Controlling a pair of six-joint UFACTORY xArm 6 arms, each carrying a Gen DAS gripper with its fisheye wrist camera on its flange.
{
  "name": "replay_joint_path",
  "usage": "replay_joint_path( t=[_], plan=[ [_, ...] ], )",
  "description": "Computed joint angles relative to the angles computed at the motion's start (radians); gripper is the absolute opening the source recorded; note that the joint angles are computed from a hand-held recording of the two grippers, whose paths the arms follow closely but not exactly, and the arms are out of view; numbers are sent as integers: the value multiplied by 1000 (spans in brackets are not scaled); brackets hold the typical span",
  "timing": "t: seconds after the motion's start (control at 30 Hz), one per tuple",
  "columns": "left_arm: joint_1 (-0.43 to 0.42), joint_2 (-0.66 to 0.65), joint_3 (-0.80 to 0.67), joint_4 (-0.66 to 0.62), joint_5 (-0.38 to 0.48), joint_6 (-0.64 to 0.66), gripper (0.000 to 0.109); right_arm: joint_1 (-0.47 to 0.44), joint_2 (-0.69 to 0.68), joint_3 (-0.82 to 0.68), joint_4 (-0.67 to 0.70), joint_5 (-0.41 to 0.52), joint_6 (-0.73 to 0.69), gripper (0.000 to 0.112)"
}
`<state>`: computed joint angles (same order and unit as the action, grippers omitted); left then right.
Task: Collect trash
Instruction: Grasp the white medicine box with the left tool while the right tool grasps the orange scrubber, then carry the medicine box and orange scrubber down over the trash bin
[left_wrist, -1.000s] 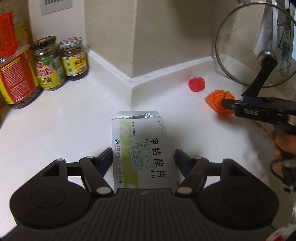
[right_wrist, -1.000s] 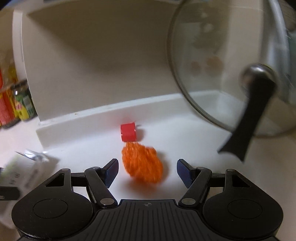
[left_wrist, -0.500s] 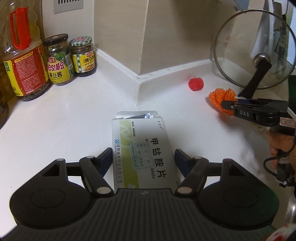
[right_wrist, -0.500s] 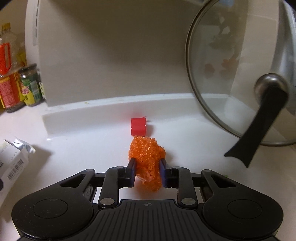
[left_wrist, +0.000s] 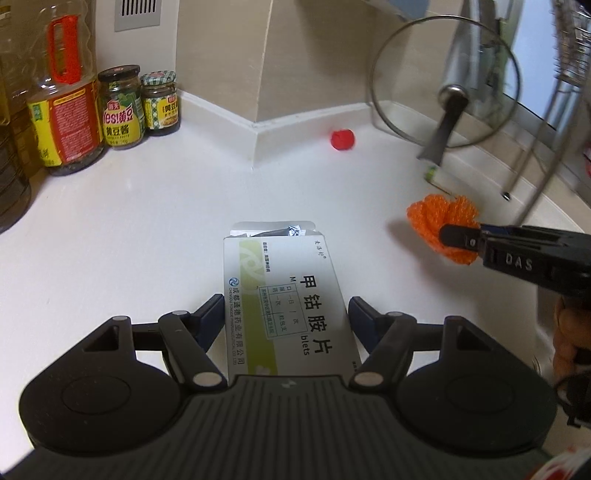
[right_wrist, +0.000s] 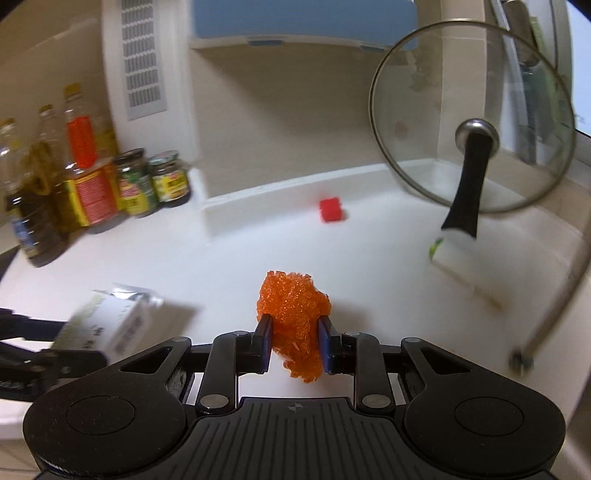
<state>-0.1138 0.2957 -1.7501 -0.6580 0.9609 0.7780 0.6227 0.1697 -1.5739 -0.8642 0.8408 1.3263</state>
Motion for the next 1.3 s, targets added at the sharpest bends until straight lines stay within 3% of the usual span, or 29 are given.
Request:
replay_joint_path(
  t=[0.37, 0.53, 0.73, 1.3],
  plan=[
    [192, -230, 266, -111, 166, 275, 70, 297, 39, -79, -15, 281, 240, 26],
    [259, -285, 334, -108, 242, 344, 70, 378, 67, -111, 12, 349, 304, 26],
    [288, -336, 407, -87, 274, 350, 70, 396, 77, -98, 74, 310, 298, 26],
    [218, -371, 572, 57, 150, 202, 70, 331, 0, 128, 183, 112, 207, 26]
  ],
)
